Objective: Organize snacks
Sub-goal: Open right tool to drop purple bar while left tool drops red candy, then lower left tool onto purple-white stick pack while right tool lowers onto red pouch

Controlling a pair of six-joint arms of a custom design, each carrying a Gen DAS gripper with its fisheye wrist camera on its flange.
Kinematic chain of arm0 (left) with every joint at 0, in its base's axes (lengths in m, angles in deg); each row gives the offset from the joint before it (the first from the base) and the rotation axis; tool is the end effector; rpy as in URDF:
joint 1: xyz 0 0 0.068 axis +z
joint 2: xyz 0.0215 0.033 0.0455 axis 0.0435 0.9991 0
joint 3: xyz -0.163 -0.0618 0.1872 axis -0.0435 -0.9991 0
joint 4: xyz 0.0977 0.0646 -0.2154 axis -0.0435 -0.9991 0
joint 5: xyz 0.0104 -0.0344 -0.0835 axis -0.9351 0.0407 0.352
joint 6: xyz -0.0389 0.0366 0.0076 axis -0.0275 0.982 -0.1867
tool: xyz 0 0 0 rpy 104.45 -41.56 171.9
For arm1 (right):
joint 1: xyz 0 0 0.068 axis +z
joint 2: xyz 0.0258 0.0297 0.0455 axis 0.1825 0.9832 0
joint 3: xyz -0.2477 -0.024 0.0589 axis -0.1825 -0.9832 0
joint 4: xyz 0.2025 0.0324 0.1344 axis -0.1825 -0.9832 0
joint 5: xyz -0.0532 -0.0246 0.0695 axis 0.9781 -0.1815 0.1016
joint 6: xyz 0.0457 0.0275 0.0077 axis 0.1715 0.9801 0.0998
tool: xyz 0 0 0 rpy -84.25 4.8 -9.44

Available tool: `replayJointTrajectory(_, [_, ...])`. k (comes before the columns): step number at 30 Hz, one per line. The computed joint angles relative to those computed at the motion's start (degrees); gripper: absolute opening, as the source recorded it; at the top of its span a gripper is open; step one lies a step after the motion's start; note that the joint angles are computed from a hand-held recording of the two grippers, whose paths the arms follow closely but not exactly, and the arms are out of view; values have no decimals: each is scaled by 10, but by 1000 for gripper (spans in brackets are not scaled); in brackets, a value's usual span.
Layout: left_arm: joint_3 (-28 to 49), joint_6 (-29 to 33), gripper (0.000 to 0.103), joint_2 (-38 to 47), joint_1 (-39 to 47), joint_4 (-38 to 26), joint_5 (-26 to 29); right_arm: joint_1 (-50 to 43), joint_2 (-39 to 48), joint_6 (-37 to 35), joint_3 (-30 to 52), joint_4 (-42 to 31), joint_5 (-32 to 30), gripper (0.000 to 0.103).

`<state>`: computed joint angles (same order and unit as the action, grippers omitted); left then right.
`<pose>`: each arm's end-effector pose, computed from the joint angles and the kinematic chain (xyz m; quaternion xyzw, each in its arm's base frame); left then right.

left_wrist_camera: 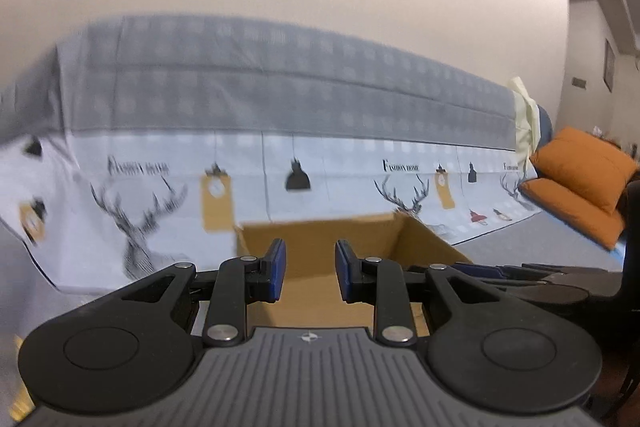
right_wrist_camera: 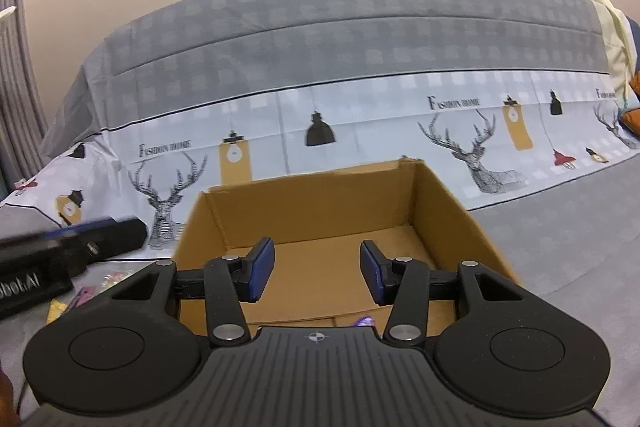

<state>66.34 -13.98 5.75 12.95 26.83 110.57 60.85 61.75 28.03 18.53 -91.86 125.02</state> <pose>0.2093 0.0193 0.2516 0.1313 0.8059 -0.1452 0.5587 0.1900 0.1927 0.2539 0.0628 0.8577 0.0573 0.5071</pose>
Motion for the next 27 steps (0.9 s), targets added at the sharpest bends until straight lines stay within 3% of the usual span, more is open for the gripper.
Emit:
replayJointTrajectory(5, [86,97,31,60,134,-50,57,51,41,-21,35,26,21,50])
replayJointTrajectory(7, [80,114,35,86,205,-8,82,76,58,-28,46,46,40,50])
replayJointTrajectory(8, [73,117,35,100,234,16,71,92,67,-36,49,67,50,50])
replayJointTrajectory(9, [95,122,31,124,238,-6,17,107,75,-49,51,91,57,50])
replayJointTrajectory(10, [122,89,21,149,253,-23,-20,121,84,-68,51,119,62,50])
replayJointTrajectory(12, [176,31,18,200,294,-64,3,149,107,-111,56,179,61,48])
replayJointTrajectory(14, [205,30,11,230,305,-93,-4,168,141,-136,70,231,42,42])
replayJointTrajectory(16, [216,45,11,241,298,-103,-23,176,181,-128,97,244,6,36])
replayJointTrajectory(23, [226,57,11,262,285,-111,-53,158,314,-57,238,128,-124,35])
replayJointTrajectory(25, [228,54,11,273,281,-105,-68,140,350,-35,288,79,-178,47])
replayJointTrajectory(27, [232,53,11,281,277,-102,-82,134,390,-19,338,34,-186,60])
